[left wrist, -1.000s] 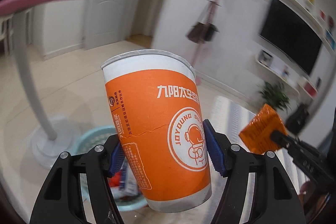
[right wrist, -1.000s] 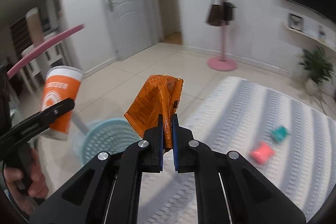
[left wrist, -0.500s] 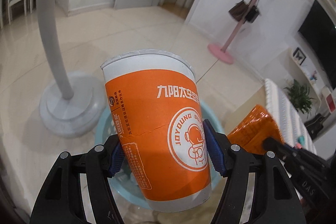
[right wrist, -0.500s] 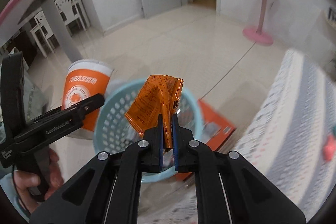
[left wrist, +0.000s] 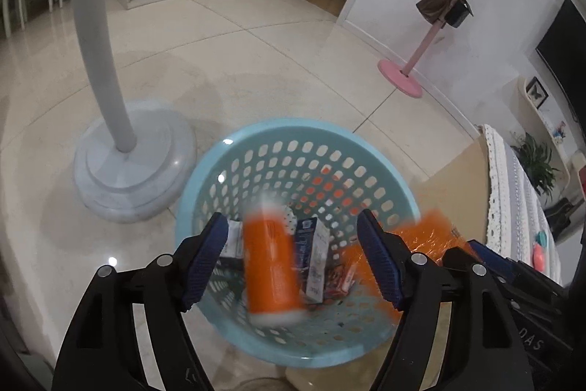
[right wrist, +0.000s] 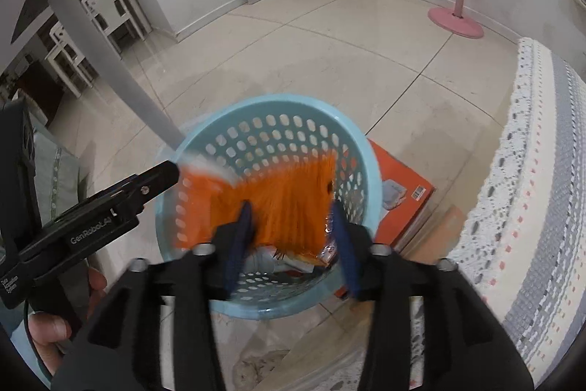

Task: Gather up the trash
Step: 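Carry cup and orange bag to the blue basket and release both, then return both tools over the bed toward the pink and teal packets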

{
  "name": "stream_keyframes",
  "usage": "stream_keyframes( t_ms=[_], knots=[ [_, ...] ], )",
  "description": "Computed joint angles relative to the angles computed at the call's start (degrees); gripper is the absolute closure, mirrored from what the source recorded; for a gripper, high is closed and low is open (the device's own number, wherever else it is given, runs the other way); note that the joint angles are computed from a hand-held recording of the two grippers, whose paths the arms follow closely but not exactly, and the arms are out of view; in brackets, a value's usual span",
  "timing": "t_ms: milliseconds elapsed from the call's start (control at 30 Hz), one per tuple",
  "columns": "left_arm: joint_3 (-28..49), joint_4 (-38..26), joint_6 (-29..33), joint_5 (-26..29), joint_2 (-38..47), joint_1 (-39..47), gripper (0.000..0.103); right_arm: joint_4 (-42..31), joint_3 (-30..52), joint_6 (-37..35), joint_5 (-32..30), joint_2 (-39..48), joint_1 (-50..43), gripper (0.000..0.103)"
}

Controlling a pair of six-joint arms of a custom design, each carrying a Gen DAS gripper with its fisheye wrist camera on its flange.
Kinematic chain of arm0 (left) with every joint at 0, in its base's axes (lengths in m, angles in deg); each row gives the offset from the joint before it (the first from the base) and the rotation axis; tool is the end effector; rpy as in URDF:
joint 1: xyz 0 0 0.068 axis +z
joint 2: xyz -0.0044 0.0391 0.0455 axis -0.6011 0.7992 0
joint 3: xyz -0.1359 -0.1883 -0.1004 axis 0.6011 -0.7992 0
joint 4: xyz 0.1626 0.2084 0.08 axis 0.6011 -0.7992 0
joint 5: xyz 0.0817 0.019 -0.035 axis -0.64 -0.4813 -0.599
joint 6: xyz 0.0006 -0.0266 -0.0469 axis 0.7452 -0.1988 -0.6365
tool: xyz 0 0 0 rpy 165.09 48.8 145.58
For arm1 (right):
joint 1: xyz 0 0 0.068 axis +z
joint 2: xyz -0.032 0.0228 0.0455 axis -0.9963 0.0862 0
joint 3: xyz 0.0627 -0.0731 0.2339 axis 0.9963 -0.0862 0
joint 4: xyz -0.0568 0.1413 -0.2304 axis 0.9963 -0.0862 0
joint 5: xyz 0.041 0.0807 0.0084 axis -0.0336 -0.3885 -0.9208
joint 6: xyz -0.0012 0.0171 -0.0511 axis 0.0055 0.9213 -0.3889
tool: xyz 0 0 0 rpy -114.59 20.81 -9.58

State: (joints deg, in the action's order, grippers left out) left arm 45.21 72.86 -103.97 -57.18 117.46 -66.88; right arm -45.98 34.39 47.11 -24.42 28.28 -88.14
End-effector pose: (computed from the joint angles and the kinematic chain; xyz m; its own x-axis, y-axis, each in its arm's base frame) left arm 0.2247 -0.1155 0.0525 -0.6516 -0.4829 -0.5850 -0.3660 0.8756 -0.3152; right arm 0.2796 0.0020 0.0432 -0.7594 -0.2883 -0.5832 -0.4918 0.8413 0.2246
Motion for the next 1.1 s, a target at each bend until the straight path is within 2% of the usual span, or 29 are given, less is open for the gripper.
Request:
stream_keyframes(
  t_ms=[300,467,600,800,933,1100],
  knots=[
    [-0.70,-4.17,-1.55,-4.09,-8.41,-5.04,0.026,-5.96,-0.28,-5.03,-4.40,-5.62,-8.36,0.058],
    [1.97,-9.14,-1.20,-9.15,-14.89,-11.45,0.026,-13.43,0.91,-10.48,-10.25,-10.99,-17.96,0.058],
    [5.35,-8.65,0.93,-11.34,-16.45,-16.65,0.025,-21.02,5.38,-15.64,-16.17,-12.70,-27.83,0.058],
    [16.73,-7.98,5.33,-13.23,-9.42,-24.13,0.023,-27.78,14.32,-21.86,-21.96,-9.93,-41.68,0.058],
    [26.29,-8.05,8.85,-12.62,-1.06,-27.33,0.023,-28.47,22.37,-22.76,-23.61,-2.89,-48.90,0.058],
    [41.95,-9.76,14.16,-9.99,12.30,-29.46,0.023,-22.85,33.34,-19.81,-22.40,9.06,-54.67,0.058]
  ],
)
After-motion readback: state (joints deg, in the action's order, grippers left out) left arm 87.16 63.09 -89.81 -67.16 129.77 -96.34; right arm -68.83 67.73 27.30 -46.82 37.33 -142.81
